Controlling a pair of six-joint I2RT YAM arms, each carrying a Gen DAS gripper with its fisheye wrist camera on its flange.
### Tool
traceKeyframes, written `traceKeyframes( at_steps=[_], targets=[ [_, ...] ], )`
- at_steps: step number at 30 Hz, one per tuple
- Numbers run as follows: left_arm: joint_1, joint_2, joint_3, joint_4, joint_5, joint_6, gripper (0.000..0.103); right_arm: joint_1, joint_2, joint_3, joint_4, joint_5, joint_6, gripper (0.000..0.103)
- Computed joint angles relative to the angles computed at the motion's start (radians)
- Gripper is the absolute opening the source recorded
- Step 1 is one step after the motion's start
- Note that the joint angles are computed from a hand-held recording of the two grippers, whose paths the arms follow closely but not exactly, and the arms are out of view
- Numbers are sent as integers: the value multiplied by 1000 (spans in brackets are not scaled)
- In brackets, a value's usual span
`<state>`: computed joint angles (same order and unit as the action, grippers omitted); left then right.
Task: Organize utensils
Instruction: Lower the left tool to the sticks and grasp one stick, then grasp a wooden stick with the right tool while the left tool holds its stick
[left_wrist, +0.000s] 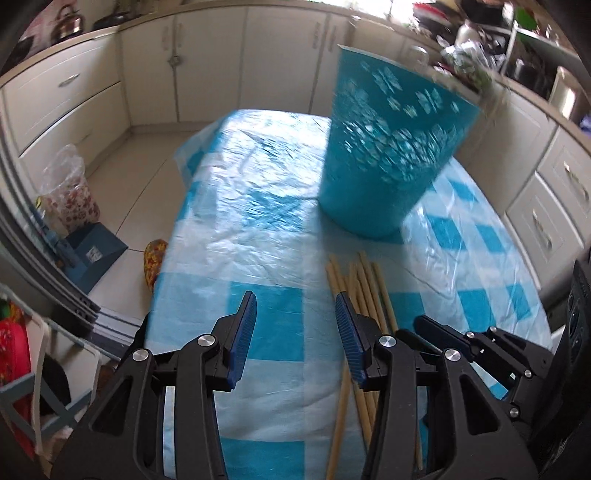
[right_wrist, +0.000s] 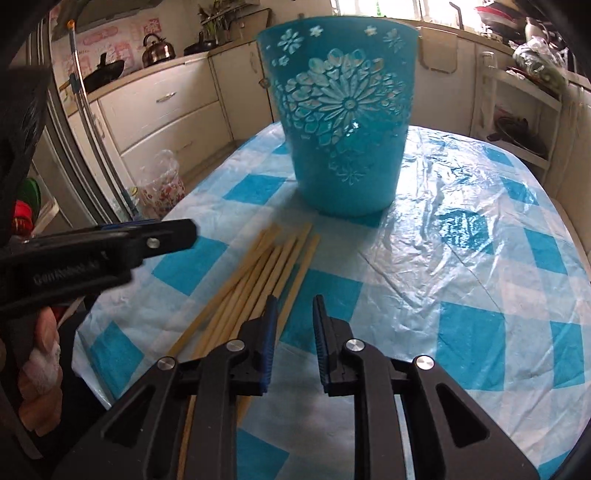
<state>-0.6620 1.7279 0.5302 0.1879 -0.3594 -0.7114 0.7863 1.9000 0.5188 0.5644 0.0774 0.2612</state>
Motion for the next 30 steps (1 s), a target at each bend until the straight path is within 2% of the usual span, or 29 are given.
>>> traceKeyframes(
  at_steps=[4, 5, 8, 12, 13, 16, 19, 20, 22, 26, 27, 30],
  targets=[
    [-5, 72, 65, -23, 21, 35, 42, 16, -6, 11, -34, 34, -33, 18],
    [-4, 86, 79, -27, 29, 45, 42, 17, -12, 9, -42, 39, -40, 14],
    [-8, 123, 118, -42, 38, 69, 42, 15, -20, 10, -56, 47, -64, 9],
    [2, 178, 189, -86, 46, 111, 42, -3, -29, 10, -74, 30, -82, 9],
    [10, 192, 200, -87, 61, 119, 38, -11, -28, 10, -72, 26, -80, 9],
    [25, 207, 204, -71, 86, 137, 18, -27, -26, 15, -74, 6, -77, 9],
    [56, 187, 169, -25, 144, 136, 17, -39, -26, 25, -93, -2, -78, 13],
    [63, 182, 157, -11, 154, 132, 14, -42, -24, 29, -98, -2, -76, 17],
    [88, 160, 123, 29, 202, 121, 6, -50, -17, 44, -107, -6, -85, 18],
    [110, 150, 92, 61, 235, 113, 6, -53, -7, 70, -130, -9, -101, 16],
    [119, 144, 78, 75, 252, 111, 6, -55, -9, 71, -137, -17, -110, 10],
    [139, 133, 59, 86, 277, 109, 6, -64, -25, 77, -177, -34, -143, 7]
  ],
)
